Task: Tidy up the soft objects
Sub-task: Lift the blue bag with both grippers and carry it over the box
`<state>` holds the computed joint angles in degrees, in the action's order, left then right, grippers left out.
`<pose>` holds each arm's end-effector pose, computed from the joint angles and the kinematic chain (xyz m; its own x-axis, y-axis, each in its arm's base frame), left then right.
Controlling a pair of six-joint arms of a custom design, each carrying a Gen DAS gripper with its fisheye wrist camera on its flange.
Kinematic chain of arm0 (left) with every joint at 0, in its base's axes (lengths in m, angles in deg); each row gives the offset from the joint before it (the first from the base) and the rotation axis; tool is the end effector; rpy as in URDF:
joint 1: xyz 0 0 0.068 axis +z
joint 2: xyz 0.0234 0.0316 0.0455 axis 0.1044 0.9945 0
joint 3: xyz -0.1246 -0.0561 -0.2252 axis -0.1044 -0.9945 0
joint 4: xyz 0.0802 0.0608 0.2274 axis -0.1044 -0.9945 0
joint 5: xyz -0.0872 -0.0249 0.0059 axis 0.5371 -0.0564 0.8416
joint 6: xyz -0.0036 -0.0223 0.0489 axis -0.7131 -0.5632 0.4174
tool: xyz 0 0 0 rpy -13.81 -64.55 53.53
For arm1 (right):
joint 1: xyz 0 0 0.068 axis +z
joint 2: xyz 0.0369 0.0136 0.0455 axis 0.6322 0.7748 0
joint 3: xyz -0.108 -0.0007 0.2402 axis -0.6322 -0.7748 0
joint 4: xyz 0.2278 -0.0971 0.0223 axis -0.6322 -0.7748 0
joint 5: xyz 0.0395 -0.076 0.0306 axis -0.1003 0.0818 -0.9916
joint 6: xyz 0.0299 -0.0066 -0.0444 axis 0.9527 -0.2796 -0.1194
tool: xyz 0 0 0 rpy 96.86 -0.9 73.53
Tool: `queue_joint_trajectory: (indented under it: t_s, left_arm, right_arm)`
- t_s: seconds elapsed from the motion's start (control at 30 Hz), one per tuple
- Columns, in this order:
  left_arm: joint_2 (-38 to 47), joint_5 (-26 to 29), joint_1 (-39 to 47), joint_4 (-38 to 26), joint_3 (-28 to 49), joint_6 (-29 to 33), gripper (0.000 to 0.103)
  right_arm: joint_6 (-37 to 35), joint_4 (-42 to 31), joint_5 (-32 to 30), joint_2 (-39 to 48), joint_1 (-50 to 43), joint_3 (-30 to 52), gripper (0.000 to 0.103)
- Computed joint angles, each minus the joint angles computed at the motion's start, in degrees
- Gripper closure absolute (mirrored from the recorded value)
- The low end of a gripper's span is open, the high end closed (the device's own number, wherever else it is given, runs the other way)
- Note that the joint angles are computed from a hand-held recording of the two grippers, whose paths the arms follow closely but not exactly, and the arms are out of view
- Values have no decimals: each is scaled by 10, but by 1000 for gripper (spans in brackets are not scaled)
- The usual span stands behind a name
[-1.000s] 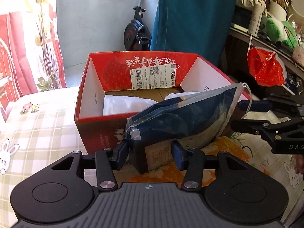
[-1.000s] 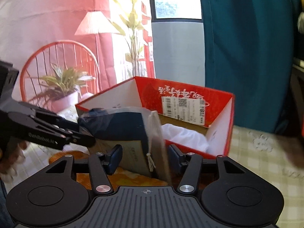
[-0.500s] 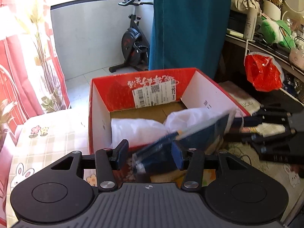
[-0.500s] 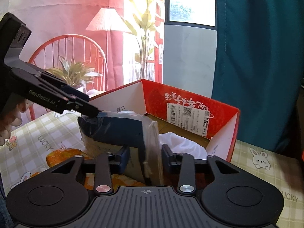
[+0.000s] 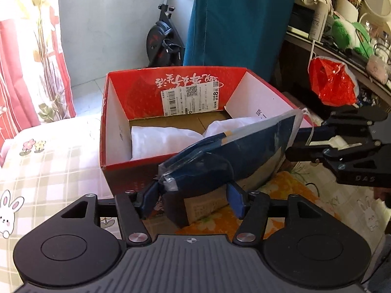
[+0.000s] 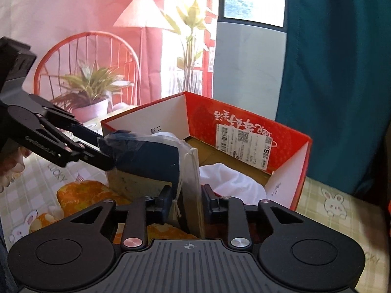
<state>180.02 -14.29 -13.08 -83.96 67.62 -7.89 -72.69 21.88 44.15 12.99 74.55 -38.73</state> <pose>0.3636 -0.1416 0.1039 -0.4695 0.5018 -0.7265 0.7753 0.6280 -0.0674 0.2059 0.1299 0.1284 -0.5559 -0.0925 -0.8261 -0.1593 0.9872 -0.0033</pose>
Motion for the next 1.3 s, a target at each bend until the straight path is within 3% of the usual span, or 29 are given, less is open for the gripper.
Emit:
queue_joint_trajectory:
  t_s: [0.07, 0.1, 0.13, 0.2, 0.23, 0.33, 0.53, 0.73, 0.87, 1.17, 1.3]
  left_arm:
    - [4, -1, -1, 10, -1, -8, 40]
    - [6, -3, -2, 17, -3, -16, 45]
    - [6, -5, -4, 23, -7, -23, 58]
    - [0, -6, -5, 39, -20, -31, 66]
    - [-5, -8, -6, 46, -27, -35, 74]
    - [-34, -12, -8, 78, -65, -38, 81]
    - [-115, 11, 5, 121, -109, -94, 84]
    - [-191, 10, -3, 91, -84, -115, 85]
    - [-209, -1, -17, 44, -15, -108, 85]
    - [-114, -44, -58, -40, 184, -82, 85]
    - [-59, -63, -67, -49, 218, -68, 85]
  right_arm:
    - [0, -9, -2, -3, -1, 6, 78]
    - [1, -9, -4, -3, -3, 6, 78]
    - [2, -9, -8, -5, -5, 6, 78]
    - [5, -8, -13, -3, -8, 8, 79]
    - [7, -7, -12, -2, -8, 9, 83]
    - [14, -4, -25, -4, -10, 7, 97]
    - [5, -11, -26, -91, -10, -6, 99]
    - [-34, -61, -38, -191, -37, 25, 99]
    - [-54, -85, -73, -216, -80, 64, 99]
    - [-70, -110, -148, -170, -196, 171, 99]
    - [-74, -97, -154, -117, -218, 183, 99]
